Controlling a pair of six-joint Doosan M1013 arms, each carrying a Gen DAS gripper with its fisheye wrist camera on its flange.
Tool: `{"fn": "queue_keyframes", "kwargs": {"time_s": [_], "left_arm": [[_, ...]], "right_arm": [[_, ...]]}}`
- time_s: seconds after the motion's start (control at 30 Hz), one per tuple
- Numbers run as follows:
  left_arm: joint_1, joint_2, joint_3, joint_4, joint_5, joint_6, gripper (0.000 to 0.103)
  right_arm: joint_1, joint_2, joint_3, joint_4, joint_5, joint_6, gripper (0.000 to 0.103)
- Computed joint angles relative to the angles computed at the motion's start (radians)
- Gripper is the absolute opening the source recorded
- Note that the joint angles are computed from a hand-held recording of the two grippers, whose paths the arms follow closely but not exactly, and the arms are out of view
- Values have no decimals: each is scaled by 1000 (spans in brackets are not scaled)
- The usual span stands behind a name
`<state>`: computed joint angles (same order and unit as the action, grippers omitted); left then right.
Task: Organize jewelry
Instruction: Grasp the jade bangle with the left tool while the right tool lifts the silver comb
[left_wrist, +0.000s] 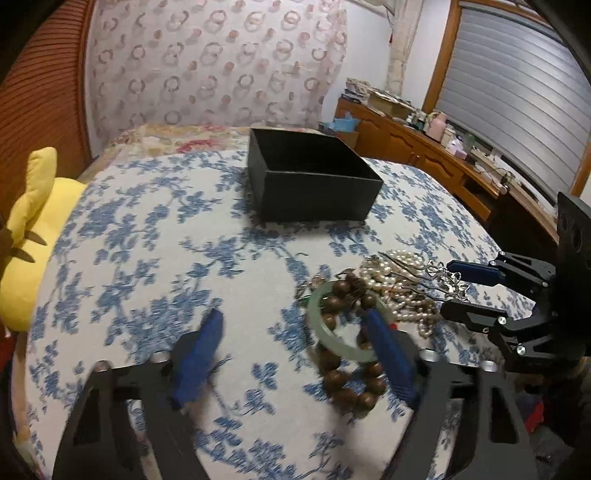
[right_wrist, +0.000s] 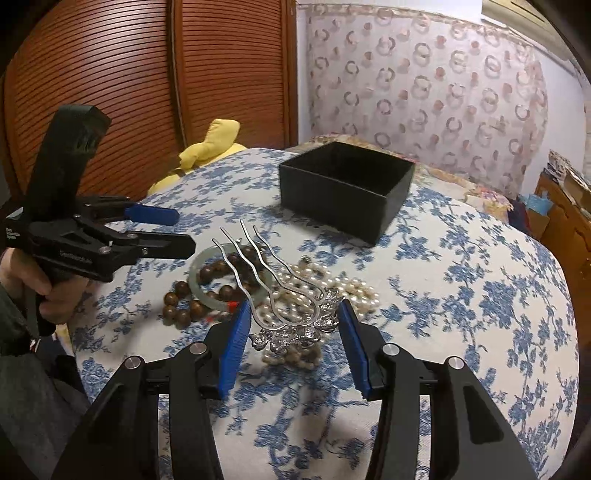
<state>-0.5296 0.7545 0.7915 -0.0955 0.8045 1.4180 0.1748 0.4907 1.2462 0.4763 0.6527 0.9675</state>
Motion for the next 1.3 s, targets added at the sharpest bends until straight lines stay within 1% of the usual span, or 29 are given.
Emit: {"fn": "queue_keyframes", "kwargs": {"time_s": [0.03, 0.1, 0.13, 0.2, 0.3, 0.37, 0.43, 0.53, 0.6, 0.9, 1.3], "left_arm": [[1, 7, -12, -14, 11, 7, 63], [2, 22, -36, -41, 36, 19, 50], [4, 31, -49, -57, 50, 22, 47], [6, 40, -62, -87, 68, 27, 37], [5, 49, -73, -93, 83, 21, 29], [5, 54, -81, -99, 94, 21, 27], [5, 58, -87, -109, 101, 26, 22], [3, 56, -85, -94, 91, 13, 17], [1, 49, -76, -91, 76, 11, 10], [-15, 24, -43, -32, 9, 11, 9], [-16, 22, -74, 10, -42, -11, 9]], "right_arm": [[-1, 0, 1, -5, -2, 5, 51], [-3, -1, 2, -7, -5, 12, 51], [-5, -2, 4, -6, -8, 14, 51], [-7, -4, 6, -5, -11, 17, 51], [-8, -4, 6, -5, -15, 21, 51], [-9, -4, 7, -6, -16, 24, 51], [-10, -3, 7, -7, -16, 26, 51], [-12, -2, 8, -8, -18, 30, 51], [-12, -3, 10, -9, -20, 30, 51], [-12, -4, 13, -20, -29, 40, 51], [-18, -3, -4, -31, -51, 54, 51]]}}
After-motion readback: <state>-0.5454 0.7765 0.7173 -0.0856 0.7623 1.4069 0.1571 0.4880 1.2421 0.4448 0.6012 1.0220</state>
